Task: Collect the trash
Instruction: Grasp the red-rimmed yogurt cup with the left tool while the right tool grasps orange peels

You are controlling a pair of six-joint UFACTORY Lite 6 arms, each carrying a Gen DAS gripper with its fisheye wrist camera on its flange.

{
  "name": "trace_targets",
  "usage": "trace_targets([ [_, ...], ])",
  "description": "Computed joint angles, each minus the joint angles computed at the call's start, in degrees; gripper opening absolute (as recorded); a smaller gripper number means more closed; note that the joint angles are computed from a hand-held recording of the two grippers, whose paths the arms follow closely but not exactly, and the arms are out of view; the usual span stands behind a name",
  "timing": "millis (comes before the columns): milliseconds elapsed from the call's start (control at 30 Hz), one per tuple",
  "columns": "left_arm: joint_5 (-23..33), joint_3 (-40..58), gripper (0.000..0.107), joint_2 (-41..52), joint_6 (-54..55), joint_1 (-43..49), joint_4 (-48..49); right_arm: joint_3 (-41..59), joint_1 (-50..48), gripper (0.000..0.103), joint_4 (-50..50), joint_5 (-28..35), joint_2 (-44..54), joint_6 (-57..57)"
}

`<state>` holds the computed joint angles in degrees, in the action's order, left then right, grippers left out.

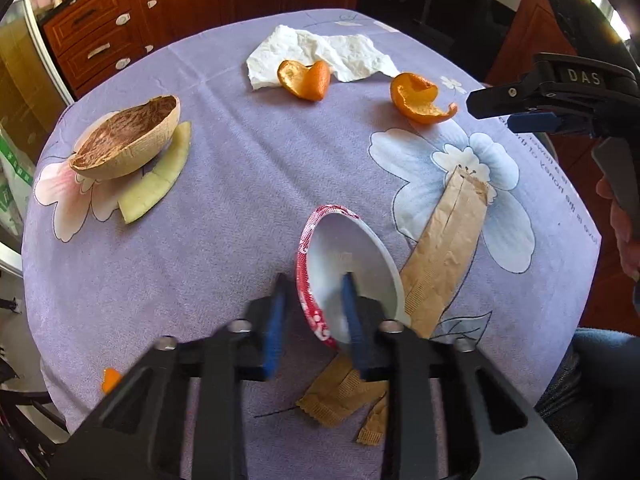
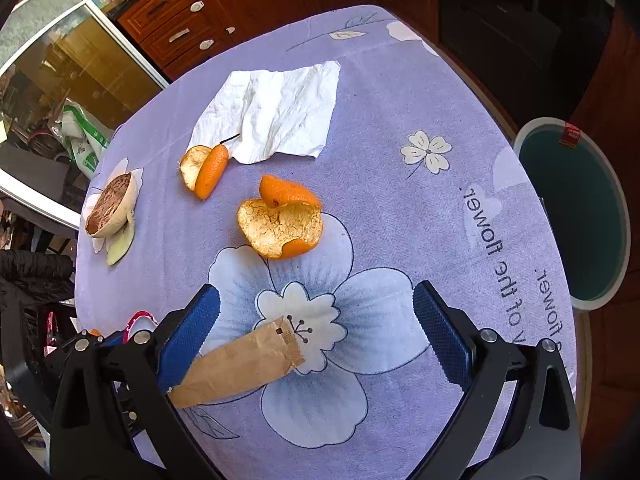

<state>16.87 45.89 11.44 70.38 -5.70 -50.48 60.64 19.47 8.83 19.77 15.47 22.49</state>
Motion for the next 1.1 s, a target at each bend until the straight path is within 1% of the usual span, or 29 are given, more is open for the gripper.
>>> trace_targets([
  [33, 1.2, 0.19, 0.007, -0.32, 0.79, 0.52, -1.23, 0.43, 0.06, 0.093, -1.35, -0.2, 0.36, 0.91],
  [167, 1.84, 3.28, 0.006, 0.5, -2.81, 1.09, 0.48, 2.55, 0.24, 0.093, -7.53, -1.48, 1.96, 4.14],
  [200, 2.09, 4.8, 0.006, 1.44, -4.27, 1.53, 1.23, 3.23, 0.28, 0.091, -9.08, -1.86, 2.52, 4.7],
  [233, 2.24, 6.28, 0.006, 2.47, -5.45, 1.99, 1.69, 4.33, 0.21, 0.082, -10.24, -1.91, 3.42, 4.86],
  [267, 2.7, 7.96, 0.006, 3.62, -6.44, 2.56, 2.12, 5.79, 0.1, 0.078, -10.73, -1.65, 4.67, 4.4],
  [333, 4.05, 10.98, 0.006, 5.68, -8.62, 3.46, 2.84, 9.27, -0.23, 0.064, -9.83, -0.93, 7.96, 1.63],
  [467, 5.79, 15.18, 0.006, 8.42, -10.42, 4.59, 3.41, 15.59, -0.23, 0.06, -9.15, 0.28, 14.51, -1.68],
  [567, 7.2, 17.38, 0.006, 9.97, -11.13, 5.45, 3.64, 19.64, -0.38, 0.039, -6.58, 1.21, 18.66, -5.61],
  [600, 7.39, 18.06, 0.007, 10.49, -11.76, 5.66, 4.13, 20.62, -0.34, 0.023, -5.42, 1.63, 19.57, -6.62],
  [633, 7.91, 18.76, 0.006, 11.02, -11.96, 5.93, 4.17, 20.81, -0.25, 0.014, -6.49, 1.25, 19.69, -5.55],
  [667, 8.56, 19.41, 0.007, 11.46, -11.91, 6.38, 4.11, 21.53, -0.32, 0.008, -5.17, 1.74, 19.99, -6.54],
  [733, 9.24, 20.09, 0.007, 11.94, -11.44, 6.98, 3.51, 22.52, -0.78, 0.007, 0.95, 2.51, 19.84, -11.42],
  [800, 10.12, 20.88, 0.007, 12.54, -10.83, 7.51, 2.94, 24.46, 0.05, 0.007, 1.37, 3.38, 19.68, -11.96],
  [867, 10.91, 21.88, 0.007, 13.43, -10.72, 7.71, 2.86, 28.77, 0.41, 0.006, 5.58, 5.2, 21.26, -15.58],
  [1000, 12.04, 23.19, 0.007, 14.45, -10.38, 7.93, 2.33, 42.57, 1.93, 0.006, 7.86, 9.94, 28.76, -17.25],
  [1100, 12.99, 23.59, 0.007, 14.49, -9.82, 8.63, 1.91, 55.32, 3.65, 0.007, 3.79, 14.76, 37.56, -13.54],
])
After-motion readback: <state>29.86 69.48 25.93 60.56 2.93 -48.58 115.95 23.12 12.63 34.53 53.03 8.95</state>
